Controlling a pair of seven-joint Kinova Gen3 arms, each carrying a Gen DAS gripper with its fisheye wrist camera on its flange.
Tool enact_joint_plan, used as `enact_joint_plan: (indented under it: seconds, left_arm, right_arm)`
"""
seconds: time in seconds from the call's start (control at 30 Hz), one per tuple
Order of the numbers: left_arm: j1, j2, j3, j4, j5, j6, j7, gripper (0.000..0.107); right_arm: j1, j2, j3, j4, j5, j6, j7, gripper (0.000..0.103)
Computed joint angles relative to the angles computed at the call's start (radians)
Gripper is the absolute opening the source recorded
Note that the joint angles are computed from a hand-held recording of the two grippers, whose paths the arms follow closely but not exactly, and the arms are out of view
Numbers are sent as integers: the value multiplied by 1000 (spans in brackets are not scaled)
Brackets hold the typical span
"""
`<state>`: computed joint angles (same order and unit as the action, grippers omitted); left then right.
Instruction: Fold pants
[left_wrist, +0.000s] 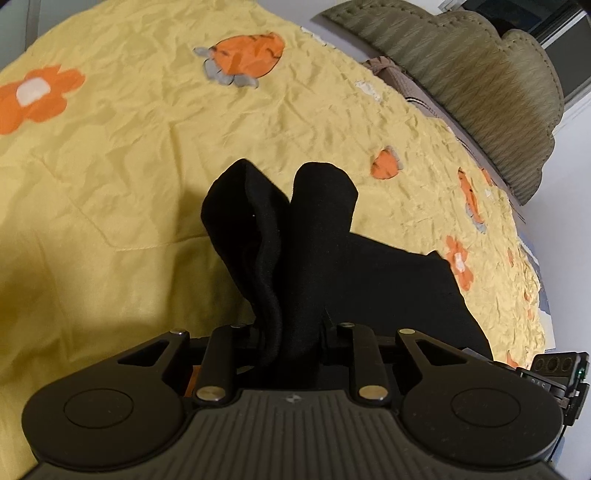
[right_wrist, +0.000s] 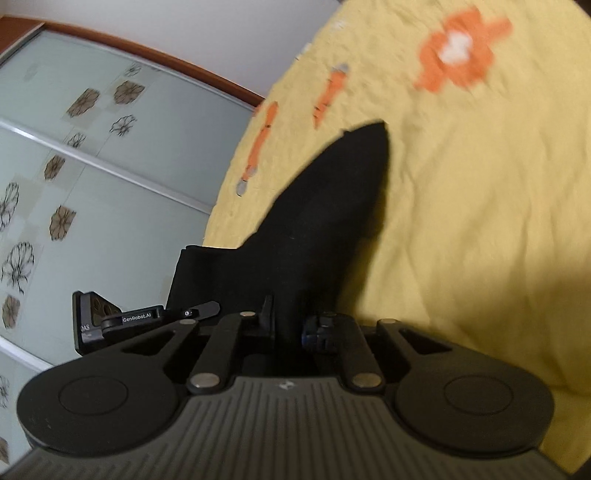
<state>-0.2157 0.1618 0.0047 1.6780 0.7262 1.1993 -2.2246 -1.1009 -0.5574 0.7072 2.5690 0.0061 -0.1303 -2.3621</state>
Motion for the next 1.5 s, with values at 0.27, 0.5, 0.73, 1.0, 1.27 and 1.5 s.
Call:
enact_joint_plan:
  seconds: [0.27,0.5,0.73,1.0,1.27,1.5]
  left_arm:
    - [70,-45,34,-14,46,-20,23,22]
    - [185,-22,89,-72,84,-84,105,22]
    - [278,45,145,-132,51,-159,230,22]
    - [335,149,179,-111,-123,-272,348,44]
    - [390,-23,108,-21,-184,-503,305,53]
    - [238,88,318,-74,76,-392,129,84]
  right_arm:
    - [288,-41,-229,-105,-231,207,300,10]
    - [602,-104,-318,-203,-374,428,569,10]
    - [751,-114,-252,-322,-330,593,668,10]
    - [618,-31,-61,-301,-83,668,404,25]
    - [856,-125,-337,-234,198,604,126,39]
    - [557,26,-121,-230,16,323,191,39]
